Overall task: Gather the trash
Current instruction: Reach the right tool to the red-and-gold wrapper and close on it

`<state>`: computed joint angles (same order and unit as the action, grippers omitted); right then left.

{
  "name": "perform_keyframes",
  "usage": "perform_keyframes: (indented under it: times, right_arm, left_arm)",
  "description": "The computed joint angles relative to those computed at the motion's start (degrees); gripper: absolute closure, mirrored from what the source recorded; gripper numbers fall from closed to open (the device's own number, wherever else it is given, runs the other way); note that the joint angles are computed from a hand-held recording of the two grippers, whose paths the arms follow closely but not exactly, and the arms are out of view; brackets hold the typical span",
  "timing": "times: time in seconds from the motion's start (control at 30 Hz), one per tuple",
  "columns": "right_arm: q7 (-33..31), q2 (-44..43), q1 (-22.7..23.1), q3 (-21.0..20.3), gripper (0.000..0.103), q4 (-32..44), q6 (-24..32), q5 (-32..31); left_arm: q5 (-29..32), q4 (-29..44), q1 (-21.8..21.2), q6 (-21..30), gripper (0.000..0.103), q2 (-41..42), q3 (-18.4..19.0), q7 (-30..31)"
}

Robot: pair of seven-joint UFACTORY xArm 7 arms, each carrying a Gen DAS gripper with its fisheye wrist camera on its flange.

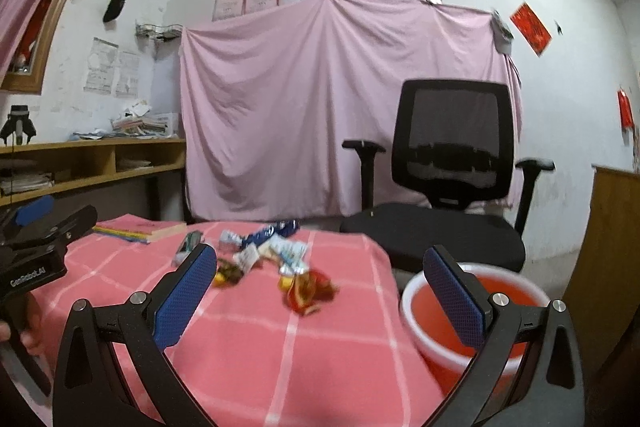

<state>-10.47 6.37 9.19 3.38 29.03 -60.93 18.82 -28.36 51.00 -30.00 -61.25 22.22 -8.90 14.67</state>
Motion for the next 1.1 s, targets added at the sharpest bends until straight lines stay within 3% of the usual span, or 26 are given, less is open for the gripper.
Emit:
perform_keyframes:
  times: [0.13, 0.27, 0.43, 0.6, 0.73, 0.87, 0.93, 1.1]
  right_arm:
    - [0.89, 1.69, -1.97, -1.32, 0.0, 3.95, 1.5, -5.35]
    - [7.12, 3.31, -5.76, -2.46, 0.0, 8.97, 8.09, -15.7]
    - [7.23, 6.77, -7.3, -2.83, 0.0, 14.15, 12.97, -19.81]
    - [9.47, 8.9, -8.65, -2.52, 0.0, 15.84, 16.2, -22.38]
    - [10.38, 9.44, -9.26, -2.5, 0.0, 17.36, 22.21, -23.91]
    - [14.38, 10.2, -12.03, -0.99, 0.008, 19.94, 30.21, -28.72]
    - [19.31, 11.0, -16.02, 1.58, 0.017, 21.53, 33.66, -34.98]
    - [26.23, 12.12, -22.5, 6.59, 0.031, 23.88, 39.49, -43.56]
  left_arm:
    - [1.19, 4.83, 0.08, 0.51, 0.004, 2.43, 0.54, 0.56]
    - [1.9, 9.89, 0.07, 3.82, 0.004, 4.98, 1.05, 1.81]
    - [4.1, 13.84, 0.73, 9.39, 0.004, 6.91, 1.77, 1.53]
    - [1.18, 19.26, -1.18, 18.74, 0.004, 9.23, 3.83, 5.66]
    - [1.53, 22.21, -1.52, 26.17, 0.005, 10.55, 4.99, 5.45]
    - [2.74, 25.99, -3.18, 35.46, 0.016, 11.93, 7.74, 5.44]
    - [4.87, 27.82, -3.16, 40.11, 0.024, 12.59, 8.29, 4.34]
    - [9.47, 33.1, -1.88, 52.27, 0.046, 14.41, 8.5, 1.02]
